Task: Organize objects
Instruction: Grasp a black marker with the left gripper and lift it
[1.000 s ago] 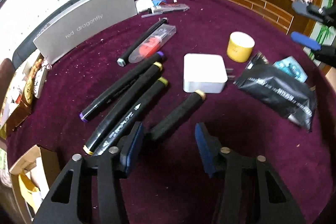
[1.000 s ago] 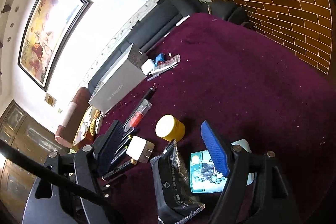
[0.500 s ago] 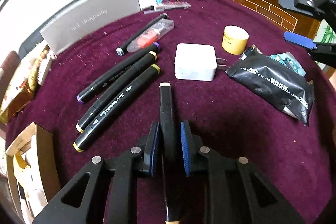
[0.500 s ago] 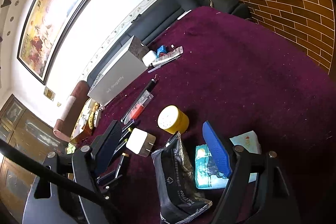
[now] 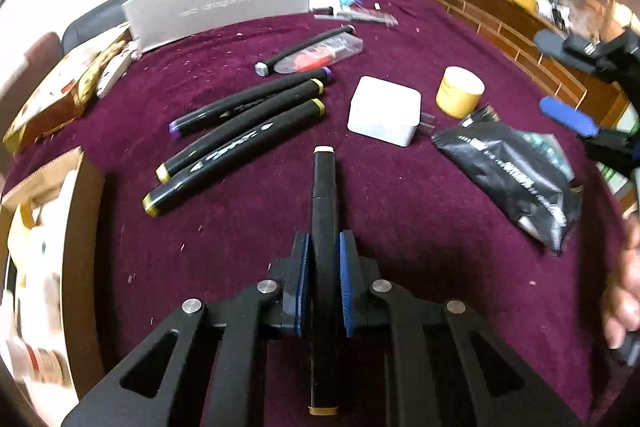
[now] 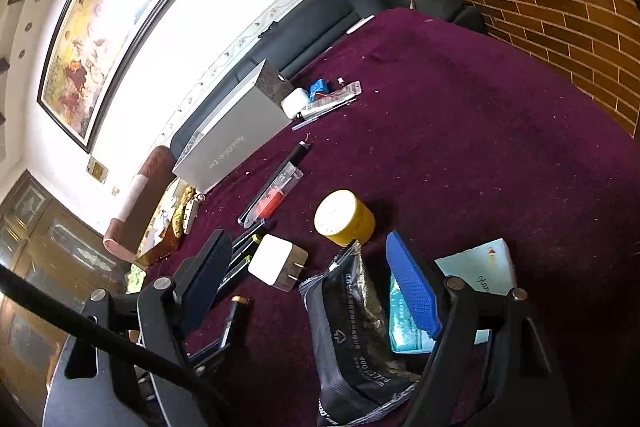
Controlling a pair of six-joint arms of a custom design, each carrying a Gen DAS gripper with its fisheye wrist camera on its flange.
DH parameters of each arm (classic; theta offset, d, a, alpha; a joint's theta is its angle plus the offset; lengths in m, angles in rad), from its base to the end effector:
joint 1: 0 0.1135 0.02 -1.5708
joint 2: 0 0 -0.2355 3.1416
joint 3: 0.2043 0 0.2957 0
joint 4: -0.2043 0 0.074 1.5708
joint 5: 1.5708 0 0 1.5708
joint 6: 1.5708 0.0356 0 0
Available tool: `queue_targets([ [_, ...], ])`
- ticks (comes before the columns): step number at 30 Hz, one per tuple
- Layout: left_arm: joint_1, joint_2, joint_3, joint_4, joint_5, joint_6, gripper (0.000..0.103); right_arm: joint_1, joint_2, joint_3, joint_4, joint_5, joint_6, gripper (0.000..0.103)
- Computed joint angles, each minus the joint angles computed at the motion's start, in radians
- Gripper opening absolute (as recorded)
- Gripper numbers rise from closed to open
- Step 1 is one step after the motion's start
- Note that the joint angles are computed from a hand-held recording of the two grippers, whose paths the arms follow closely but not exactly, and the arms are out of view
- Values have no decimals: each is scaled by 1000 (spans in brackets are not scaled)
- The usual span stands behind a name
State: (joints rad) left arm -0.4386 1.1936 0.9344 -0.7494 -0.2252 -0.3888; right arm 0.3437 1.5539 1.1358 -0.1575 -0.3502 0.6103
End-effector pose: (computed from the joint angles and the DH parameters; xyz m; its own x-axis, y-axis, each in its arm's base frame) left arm 0.2627 -0.1145 0.2242 -0.8249 -0.0212 -0.5649 -0.0070 0.9996 -0.0272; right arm 0.3679 0.1446 0.2277 -0.7567 0.3010 -0.5804 -0.1877 0.7504 0.6338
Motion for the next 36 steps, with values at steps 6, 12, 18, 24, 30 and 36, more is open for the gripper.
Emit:
queue_targets([
  [6,-20,-155,-64,-38,-12,-61,11,48,-11,-14,11,96,-29,79],
  [12,-24,-190,-34,-49,2,-48,11,52,-67,-58,50,168,-19,80],
  [18,-61,-95,45,63,65,-42,11,-23,-93,-103,114,103,89,80],
  [24,-86,-126,21,125,59,-65,11,-50,-40,-76,116,20,128,80],
  [30,-21,-342,-94,55,54,-83,11,-73,-87,-123,154,-2,125,80],
  [36,124,-585,-178,-71,137,-63,11,-27,-74,-42,18,72,10,80],
])
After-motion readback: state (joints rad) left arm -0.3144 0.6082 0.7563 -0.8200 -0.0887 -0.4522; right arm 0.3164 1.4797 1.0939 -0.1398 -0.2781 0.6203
